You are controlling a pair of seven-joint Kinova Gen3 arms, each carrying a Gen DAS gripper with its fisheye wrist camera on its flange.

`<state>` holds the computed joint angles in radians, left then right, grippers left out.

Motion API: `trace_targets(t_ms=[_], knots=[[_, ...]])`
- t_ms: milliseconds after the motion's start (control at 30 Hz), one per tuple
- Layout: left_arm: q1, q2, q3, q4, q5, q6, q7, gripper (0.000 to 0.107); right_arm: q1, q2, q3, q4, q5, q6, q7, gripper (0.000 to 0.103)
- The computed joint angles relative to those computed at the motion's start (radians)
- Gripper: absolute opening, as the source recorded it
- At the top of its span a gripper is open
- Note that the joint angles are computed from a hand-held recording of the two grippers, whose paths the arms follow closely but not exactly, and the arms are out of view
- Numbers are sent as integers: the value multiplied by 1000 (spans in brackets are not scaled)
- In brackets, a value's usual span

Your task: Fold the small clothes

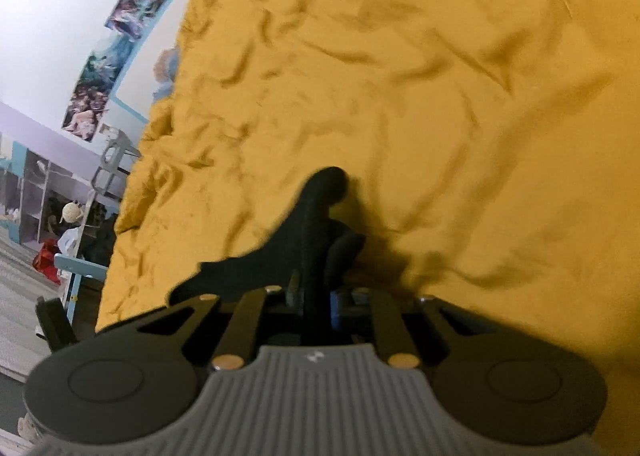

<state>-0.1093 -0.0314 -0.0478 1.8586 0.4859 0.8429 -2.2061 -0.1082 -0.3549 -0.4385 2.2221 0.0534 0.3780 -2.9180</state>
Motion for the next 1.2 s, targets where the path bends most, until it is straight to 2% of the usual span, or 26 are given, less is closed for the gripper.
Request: trace_targets(t_ms=[167, 300, 500, 600, 667, 767, 933, 1033, 1200], knots=[[-56, -80, -82, -108, -8, 158, -65, 17, -11, 26, -53, -178, 42, 119, -24, 5], [-113, -105, -146, -230, -50, 294, -85, 18, -120, 114, -71, -338, 196, 217, -157, 5], [-220, -94, -263, -374, -13, 468, -246, 23, -200, 311, -209, -594, 440, 364, -344, 5], [-277, -78, -286, -380, 8, 494, -299, 23, -210, 435, -329, -727, 562, 455, -431, 5], [-314, -60, -295, -367, 16, 508, -331, 23, -263, 524, -370, -820, 640, 530, -468, 5], [-373, -28, -299, -343, 31, 525, -377, 23, -402, 644, -340, -959, 714, 619, -461, 5], [-462, 28, -281, -314, 52, 535, -424, 23, -595, 833, -253, -1190, 744, 739, -397, 5], [-519, 60, -276, -311, 66, 552, -460, 23, -670, 937, -215, -1329, 723, 811, -334, 5], [-585, 105, -252, -318, 75, 561, -481, 23, -737, 1049, -171, -1477, 653, 882, -236, 4]])
